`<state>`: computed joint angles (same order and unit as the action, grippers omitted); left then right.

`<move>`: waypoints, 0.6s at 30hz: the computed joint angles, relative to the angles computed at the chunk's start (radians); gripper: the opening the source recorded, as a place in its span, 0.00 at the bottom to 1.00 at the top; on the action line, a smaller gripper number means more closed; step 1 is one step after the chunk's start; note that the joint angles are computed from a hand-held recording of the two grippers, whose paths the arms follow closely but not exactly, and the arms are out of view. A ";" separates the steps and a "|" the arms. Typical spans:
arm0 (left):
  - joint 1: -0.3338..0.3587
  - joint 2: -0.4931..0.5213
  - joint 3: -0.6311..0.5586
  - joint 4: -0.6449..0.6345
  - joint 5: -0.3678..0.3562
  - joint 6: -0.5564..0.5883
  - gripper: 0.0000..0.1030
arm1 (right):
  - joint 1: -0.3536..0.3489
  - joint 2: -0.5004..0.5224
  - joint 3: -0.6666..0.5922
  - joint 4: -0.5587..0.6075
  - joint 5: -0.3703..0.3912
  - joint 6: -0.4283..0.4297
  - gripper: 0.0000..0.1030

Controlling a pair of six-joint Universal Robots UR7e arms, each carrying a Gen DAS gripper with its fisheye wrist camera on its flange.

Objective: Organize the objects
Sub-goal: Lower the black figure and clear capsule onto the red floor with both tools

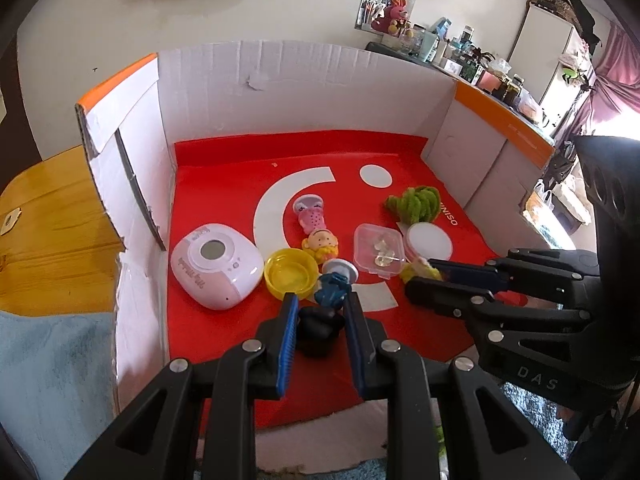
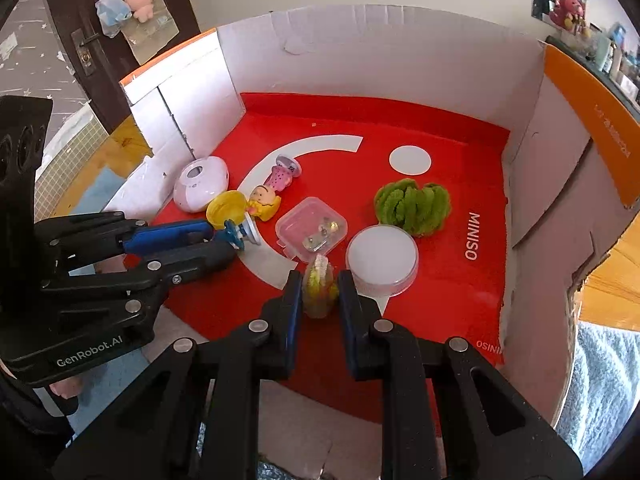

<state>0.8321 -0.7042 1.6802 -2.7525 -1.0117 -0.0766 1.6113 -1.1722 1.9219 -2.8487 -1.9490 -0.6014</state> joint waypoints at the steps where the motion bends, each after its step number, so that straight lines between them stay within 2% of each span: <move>1: 0.000 0.000 0.000 0.000 0.000 0.000 0.23 | 0.000 -0.001 0.001 0.000 0.000 0.000 0.16; 18: 0.004 0.012 -0.011 -0.004 0.000 0.004 0.24 | -0.003 -0.004 -0.007 0.017 0.016 0.014 0.17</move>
